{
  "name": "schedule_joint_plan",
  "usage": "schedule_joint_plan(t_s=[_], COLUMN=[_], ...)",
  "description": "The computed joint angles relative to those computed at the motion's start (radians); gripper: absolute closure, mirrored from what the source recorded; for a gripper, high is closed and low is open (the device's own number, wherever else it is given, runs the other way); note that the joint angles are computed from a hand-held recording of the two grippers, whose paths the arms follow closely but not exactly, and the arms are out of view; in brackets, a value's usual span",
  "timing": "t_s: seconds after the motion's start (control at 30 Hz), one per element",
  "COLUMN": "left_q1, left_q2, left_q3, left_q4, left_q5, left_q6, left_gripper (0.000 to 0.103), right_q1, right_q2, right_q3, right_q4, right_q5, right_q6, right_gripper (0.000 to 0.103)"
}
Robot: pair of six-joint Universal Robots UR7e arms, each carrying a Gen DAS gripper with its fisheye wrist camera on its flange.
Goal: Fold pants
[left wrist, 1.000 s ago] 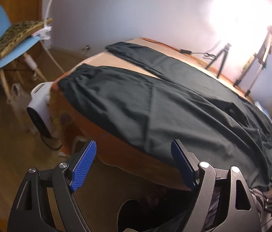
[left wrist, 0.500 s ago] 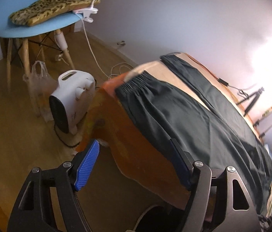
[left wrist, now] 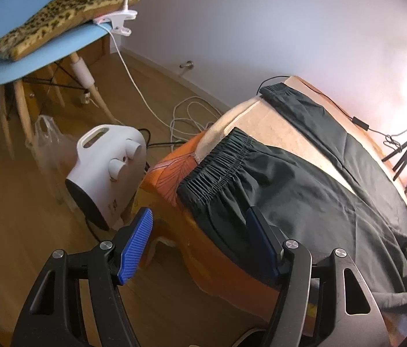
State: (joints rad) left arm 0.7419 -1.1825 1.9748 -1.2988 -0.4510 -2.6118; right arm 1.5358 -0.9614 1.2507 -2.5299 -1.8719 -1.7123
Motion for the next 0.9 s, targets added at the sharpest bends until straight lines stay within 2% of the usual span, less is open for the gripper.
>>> schedule_joint_plan(t_s=[0.3,0.37,0.4,0.43,0.53,0.7,0.9], left_q1=[0.044,0.052,0.057,0.061,0.071,0.056,0.030], left_q2=[0.036,0.047,0.053,0.055,0.073,0.071,0.067], left_q3=[-0.053,-0.066,-0.072,-0.073,-0.101,-0.111,-0.161], left_q4=[0.071,0.084,0.088,0.082,0.133,0.208,0.373], left_q5=[-0.029,-0.028,-0.027,-0.022,-0.018,0.011,0.045], left_q6=[-0.001,0.005,0.013,0.022,-0.004,-0.100,-0.243], left_gripper=[0.039,0.057,0.062,0.075,0.088,0.093,0.095], right_q1=[0.000,-0.001,-0.001,-0.002,-0.003,-0.003,0.005], right_q2=[0.053,0.055,0.058,0.060,0.058,0.050,0.044], right_q3=[-0.030,-0.030,-0.035,-0.039,-0.040,-0.042,-0.050], right_q4=[-0.002,-0.004,0.001,0.004,0.005,0.013,0.018], right_q5=[-0.030,-0.034,-0.036,-0.038,-0.039,-0.030,0.000], right_q6=[-0.001,0.003,0.007,0.009,0.012,0.013,0.034], right_gripper=[0.097,0.097,0.097,0.097,0.097,0.097,0.097])
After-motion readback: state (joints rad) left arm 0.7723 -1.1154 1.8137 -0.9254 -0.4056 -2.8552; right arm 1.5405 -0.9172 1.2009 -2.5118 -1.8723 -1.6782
